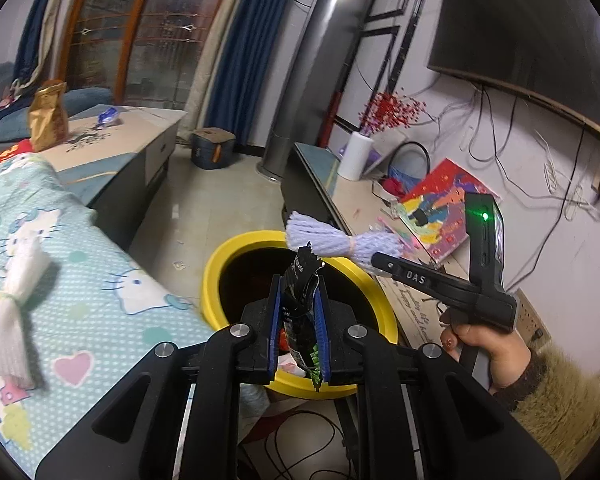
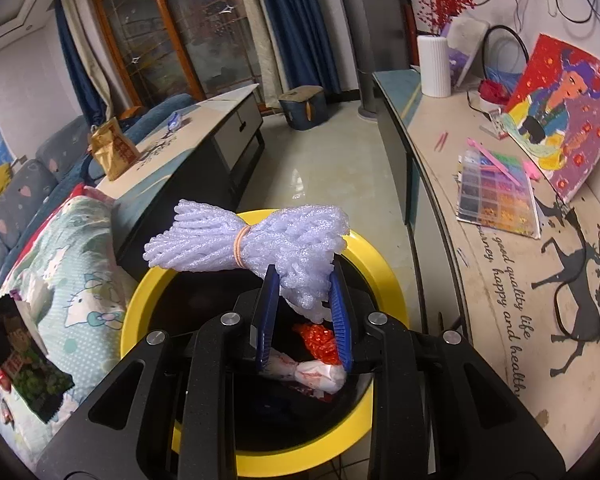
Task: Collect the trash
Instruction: 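Open both tools to drop the packet and mesh bundle into the bin, then move both open tools back over the trash on the bed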
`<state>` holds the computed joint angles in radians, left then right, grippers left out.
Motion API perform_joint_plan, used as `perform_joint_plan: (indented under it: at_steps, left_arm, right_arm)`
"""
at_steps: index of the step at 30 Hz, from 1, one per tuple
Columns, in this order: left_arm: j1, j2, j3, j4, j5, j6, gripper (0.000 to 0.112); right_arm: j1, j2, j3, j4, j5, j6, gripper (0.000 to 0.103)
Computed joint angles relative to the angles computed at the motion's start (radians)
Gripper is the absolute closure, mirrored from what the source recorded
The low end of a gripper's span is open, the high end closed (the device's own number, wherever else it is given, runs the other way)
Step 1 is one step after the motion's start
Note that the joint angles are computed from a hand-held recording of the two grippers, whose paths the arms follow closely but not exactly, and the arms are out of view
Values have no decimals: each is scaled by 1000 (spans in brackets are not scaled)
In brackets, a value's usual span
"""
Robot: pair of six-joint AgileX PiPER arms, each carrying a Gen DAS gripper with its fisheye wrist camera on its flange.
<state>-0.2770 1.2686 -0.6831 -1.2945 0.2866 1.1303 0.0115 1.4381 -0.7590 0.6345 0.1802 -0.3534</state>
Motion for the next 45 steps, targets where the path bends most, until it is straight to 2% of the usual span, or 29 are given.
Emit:
perform_joint_plan:
  at_steps: [3,5,7,8,9,10,11,12,13,15,18,21,25,28,36,41,45]
  left_arm:
    - [-37,34,-13,-33,-23,29,98]
    - [-55,61,-22,-77,-33,78,98]
    - [-58,92,-34,-157,-24,166,97]
    - [-49,108,-41,-174,-12,191,93]
    - [-51,130,-59,-153,-13,176,83]
    - [-50,149,-70,-156,-21,184,78]
    - [-53,162,-75,-174,-32,203,67]
    - [-49,174,-81,-180,-33,211,59]
    - [-40,183,-87,-163,-28,193,57]
    - [-27,170,-75,-184,-37,198,39]
    - [-8,129,-47,-204,-50,212,31]
    - [4,67,-11,-142,-93,150,25]
    - [53,-15,28,43,-102,-47,22]
    - [99,-79,61,119,-94,-114,20]
    - [223,-244,119,460,-82,-417,19]
    - [341,-316,128,460,-26,-401,19]
    - [477,-356,132,352,53,-272,19]
  right_arm:
    - [-5,9,0,-41,-3,37,84]
    - [-17,15,0,38,12,-38,81]
    - [-38,24,-8,155,53,-145,71]
    - [-48,30,-13,185,74,-171,62]
    - [-49,34,-14,176,70,-162,60]
    - [-43,33,-14,135,64,-118,59]
    - [-41,33,-14,127,64,-108,56]
    - [-41,31,-13,128,65,-105,53]
    - [-38,23,-10,107,59,-76,50]
    - [-34,10,-7,109,51,-77,46]
    - [-21,-16,-2,103,36,-64,43]
    - [1,-44,3,109,23,-64,37]
    - [50,-75,-1,117,25,-71,35]
    - [92,-99,-3,135,25,-95,33]
    - [253,-140,-26,-57,-6,71,30]
    - [348,-151,-43,-249,-12,248,30]
    - [421,-149,-58,-373,-21,368,26]
